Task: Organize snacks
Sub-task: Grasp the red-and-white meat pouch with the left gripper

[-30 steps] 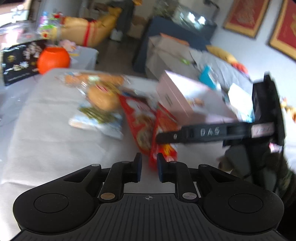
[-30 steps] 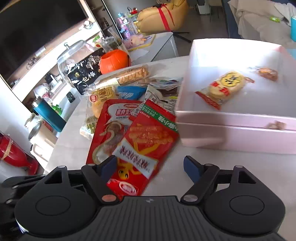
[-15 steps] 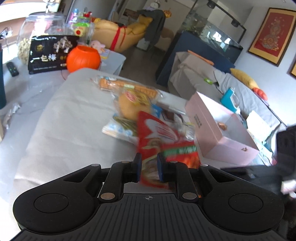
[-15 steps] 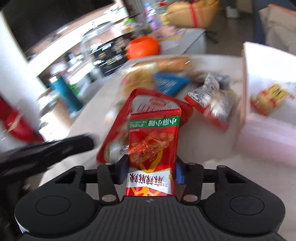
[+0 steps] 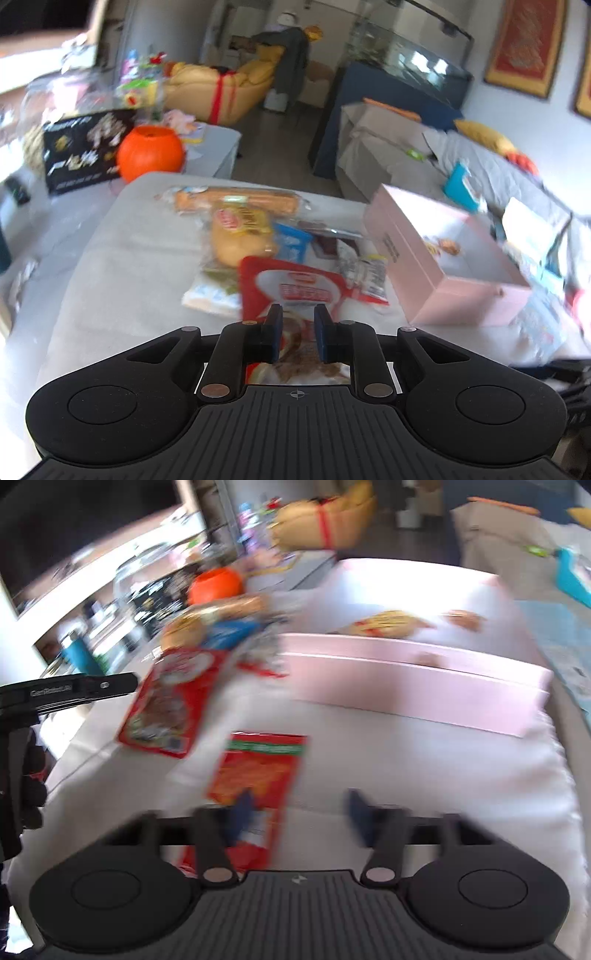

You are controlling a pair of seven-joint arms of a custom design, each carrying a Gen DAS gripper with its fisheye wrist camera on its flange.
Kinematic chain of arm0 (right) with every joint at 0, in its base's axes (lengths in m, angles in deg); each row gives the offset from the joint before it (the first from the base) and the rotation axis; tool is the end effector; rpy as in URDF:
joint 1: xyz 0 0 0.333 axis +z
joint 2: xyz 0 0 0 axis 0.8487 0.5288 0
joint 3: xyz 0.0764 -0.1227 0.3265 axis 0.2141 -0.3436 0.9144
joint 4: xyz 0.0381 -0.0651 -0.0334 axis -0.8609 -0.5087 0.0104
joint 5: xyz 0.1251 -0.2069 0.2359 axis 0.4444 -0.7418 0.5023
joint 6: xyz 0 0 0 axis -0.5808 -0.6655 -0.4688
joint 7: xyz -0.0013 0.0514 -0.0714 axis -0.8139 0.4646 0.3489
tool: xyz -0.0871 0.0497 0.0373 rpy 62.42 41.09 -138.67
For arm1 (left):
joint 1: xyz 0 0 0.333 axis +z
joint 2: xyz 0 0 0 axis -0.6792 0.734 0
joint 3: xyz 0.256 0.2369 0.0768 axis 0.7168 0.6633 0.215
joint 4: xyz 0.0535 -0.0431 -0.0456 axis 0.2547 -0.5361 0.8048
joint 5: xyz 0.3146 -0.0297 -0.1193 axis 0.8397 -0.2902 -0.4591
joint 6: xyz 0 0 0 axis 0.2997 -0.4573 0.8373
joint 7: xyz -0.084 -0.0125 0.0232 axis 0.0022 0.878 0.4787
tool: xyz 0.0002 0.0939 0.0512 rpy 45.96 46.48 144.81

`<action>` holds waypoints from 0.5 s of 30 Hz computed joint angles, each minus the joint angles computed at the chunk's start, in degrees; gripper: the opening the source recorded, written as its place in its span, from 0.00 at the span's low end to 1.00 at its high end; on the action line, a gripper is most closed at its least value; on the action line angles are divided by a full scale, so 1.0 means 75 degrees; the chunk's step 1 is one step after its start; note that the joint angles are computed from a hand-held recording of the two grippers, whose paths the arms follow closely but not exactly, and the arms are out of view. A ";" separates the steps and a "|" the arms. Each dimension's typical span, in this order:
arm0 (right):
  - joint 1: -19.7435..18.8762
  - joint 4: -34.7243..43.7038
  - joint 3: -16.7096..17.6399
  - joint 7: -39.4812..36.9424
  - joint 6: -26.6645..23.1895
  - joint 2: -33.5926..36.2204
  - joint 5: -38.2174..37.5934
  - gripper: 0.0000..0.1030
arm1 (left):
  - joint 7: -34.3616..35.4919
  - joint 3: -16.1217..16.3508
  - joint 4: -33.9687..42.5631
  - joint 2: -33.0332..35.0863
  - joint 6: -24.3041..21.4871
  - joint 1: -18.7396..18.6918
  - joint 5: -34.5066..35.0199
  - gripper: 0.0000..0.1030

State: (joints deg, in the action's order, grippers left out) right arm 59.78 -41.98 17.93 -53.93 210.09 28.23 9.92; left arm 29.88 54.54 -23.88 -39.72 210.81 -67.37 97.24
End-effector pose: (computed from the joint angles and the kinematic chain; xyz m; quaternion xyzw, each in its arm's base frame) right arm 0.7394 0.1493 0.2800 -0.8492 0.3770 -0.0505 0.3663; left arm 0.6029 -0.3086 0.3032 -0.7714 0.4448 -0.3302 0.3133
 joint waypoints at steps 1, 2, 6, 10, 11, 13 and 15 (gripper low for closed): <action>-0.0087 -0.0143 0.0112 -0.0232 0.0403 -0.0004 0.0192 0.77 | 0.0409 -0.0035 0.0139 0.0093 -0.0027 0.0016 -0.0179 0.22; -0.0125 -0.0268 0.0187 -0.0444 0.0854 0.0008 0.0335 0.77 | 0.1114 -0.0077 0.0348 0.0217 -0.0202 -0.0005 -0.0581 0.26; -0.0325 -0.0437 0.0499 -0.0889 0.1759 0.0175 0.0531 0.78 | 0.2790 0.0091 0.0960 0.0601 -0.1515 -0.0418 -0.2036 0.27; -0.0677 -0.0459 0.1167 -0.1554 0.2347 0.0421 0.0719 0.82 | 0.1726 0.0426 0.0841 0.0596 -0.0657 -0.0359 -0.1773 0.27; -0.0713 -0.0491 0.1251 -0.1642 0.2441 0.0441 0.0721 0.84 | 0.1777 0.0452 0.0892 0.0627 -0.0555 -0.0348 -0.1733 0.27; -0.0782 -0.0578 0.1318 -0.1713 0.2538 0.0408 0.0683 0.84 | 0.2249 0.0449 0.1161 0.0809 -0.0363 -0.0326 -0.1728 0.29; -0.0884 -0.0624 0.1424 -0.1741 0.2541 0.0405 0.0671 0.84 | 0.3061 0.0382 0.1516 0.1052 -0.0142 -0.0265 -0.1996 0.29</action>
